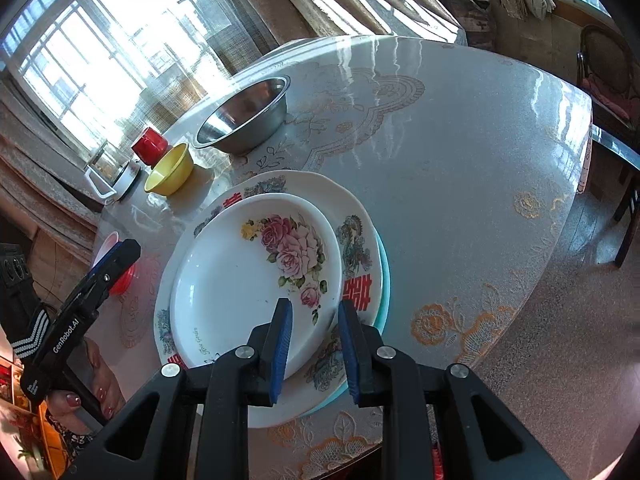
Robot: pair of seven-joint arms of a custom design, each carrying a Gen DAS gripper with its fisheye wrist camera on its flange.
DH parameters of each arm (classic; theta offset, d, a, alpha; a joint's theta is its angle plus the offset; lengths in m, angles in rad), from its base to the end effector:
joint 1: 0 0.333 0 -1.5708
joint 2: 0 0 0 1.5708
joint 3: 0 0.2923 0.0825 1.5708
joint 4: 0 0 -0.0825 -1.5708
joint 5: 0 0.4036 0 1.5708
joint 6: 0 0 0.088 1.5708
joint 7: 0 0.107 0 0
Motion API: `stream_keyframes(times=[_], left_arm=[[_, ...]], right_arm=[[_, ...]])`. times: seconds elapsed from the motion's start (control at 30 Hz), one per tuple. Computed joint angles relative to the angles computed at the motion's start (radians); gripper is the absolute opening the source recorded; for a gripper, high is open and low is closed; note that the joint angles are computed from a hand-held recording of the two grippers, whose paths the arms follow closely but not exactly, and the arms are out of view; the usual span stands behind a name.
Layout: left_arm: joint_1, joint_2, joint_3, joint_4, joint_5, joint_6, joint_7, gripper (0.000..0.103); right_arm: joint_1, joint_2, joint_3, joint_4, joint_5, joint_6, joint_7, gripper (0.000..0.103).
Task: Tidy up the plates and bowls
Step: 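Open both grippers and move them away from the stack toward the steel bowl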
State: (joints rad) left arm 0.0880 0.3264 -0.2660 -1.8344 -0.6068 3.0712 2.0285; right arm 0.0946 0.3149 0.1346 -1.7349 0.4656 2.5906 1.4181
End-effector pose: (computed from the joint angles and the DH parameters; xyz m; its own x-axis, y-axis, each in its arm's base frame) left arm 0.6822 -0.0591 0.4225 -0.1043 -0.9688 0.2249 -0.6201 -0.1134 -0.7763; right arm 0.6801 0.1413 0.4258 0.1270 -0.9216 -0.3668 -0.8735 0.0713 -0.4816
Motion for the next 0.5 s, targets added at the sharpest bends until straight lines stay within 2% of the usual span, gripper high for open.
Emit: stream_keyframes(times=[0.07,0.17,0.27,0.3,0.37,0.4,0.47,0.5], left_arm=[[-0.055,0.004,0.063,-0.005,0.057,0.015,-0.074,0.07],[-0.186,0.009,0.216,-0.02,0.204,0.046,-0.251,0.085],[-0.209,0.013,0.251,-0.023,0.269,0.046,-0.324,0.086],[-0.241,0.016,0.29,-0.022,0.305,0.044,-0.369,0.086],[-0.352,0.024,0.426,-0.026,0.403,0.041,-0.497,0.089],[-0.389,0.031,0.474,-0.023,0.439,0.036,-0.545,0.089],[-0.414,0.039,0.512,-0.013,0.48,0.011,-0.608,0.089],[-0.402,0.041,0.504,-0.009,0.486,0.001,-0.622,0.089]], right_arm=[[0.016,0.0,-0.009,-0.006,-0.039,0.021,0.016,0.024],[0.016,0.004,-0.007,-0.003,-0.056,0.03,0.023,0.025],[0.004,0.006,0.002,-0.001,-0.035,0.027,0.015,0.025],[0.001,0.002,0.006,-0.007,-0.026,0.035,0.008,0.025],[-0.004,-0.006,0.013,-0.018,-0.009,0.058,-0.017,0.026],[-0.002,-0.01,0.012,-0.023,-0.011,0.069,-0.024,0.026],[0.005,-0.013,0.008,-0.027,-0.024,0.086,-0.023,0.027],[0.003,-0.013,0.011,-0.027,-0.02,0.089,-0.028,0.027]])
